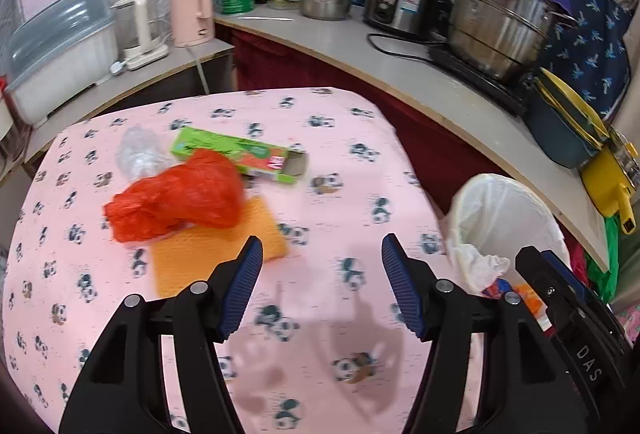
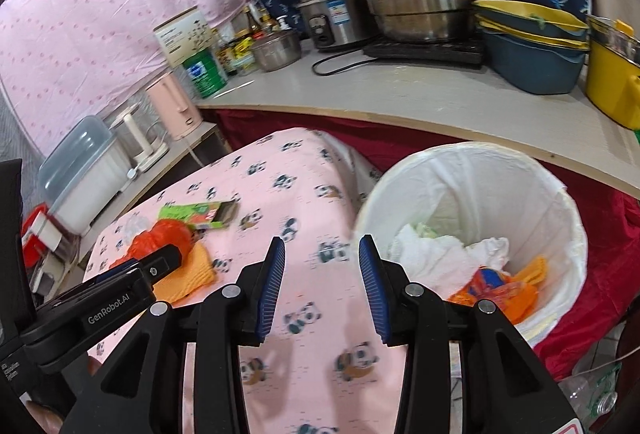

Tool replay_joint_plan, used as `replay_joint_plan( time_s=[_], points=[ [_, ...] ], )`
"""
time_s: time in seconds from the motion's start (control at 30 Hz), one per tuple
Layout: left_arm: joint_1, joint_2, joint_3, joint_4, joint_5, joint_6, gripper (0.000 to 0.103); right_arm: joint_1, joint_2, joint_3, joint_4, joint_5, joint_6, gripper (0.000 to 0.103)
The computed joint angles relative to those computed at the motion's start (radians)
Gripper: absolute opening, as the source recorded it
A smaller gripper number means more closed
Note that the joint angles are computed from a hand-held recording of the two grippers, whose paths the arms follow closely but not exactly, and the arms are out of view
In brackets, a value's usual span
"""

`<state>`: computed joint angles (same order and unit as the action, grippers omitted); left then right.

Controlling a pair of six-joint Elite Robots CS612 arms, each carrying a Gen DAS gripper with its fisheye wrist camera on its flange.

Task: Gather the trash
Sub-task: 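Move both tools back over the red bag and orange sponge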

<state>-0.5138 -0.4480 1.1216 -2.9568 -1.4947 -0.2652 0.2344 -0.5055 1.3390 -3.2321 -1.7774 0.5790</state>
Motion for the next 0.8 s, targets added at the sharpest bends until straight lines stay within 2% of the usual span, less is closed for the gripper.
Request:
replay_joint_plan(
  time_s=[0.47,0.67,0.8],
  points=[
    [0.078,-0.006,0.041,-0.001,0.081,-0.046,0.059,0.052,0.082,-0.184,0.144,0.076,-0.07,0.038],
    [0.107,0.005,0.028,-0.001,0.074,-0.06,0.062,0.063,0.124,-0.267,0.208,0.104,-0.09,0.038],
    [0.12,0.022,-0.005,0.0,0.037,-0.042,0.063,0.069,0.152,-0.322,0.251,0.115,-0.101,0.038]
  ],
)
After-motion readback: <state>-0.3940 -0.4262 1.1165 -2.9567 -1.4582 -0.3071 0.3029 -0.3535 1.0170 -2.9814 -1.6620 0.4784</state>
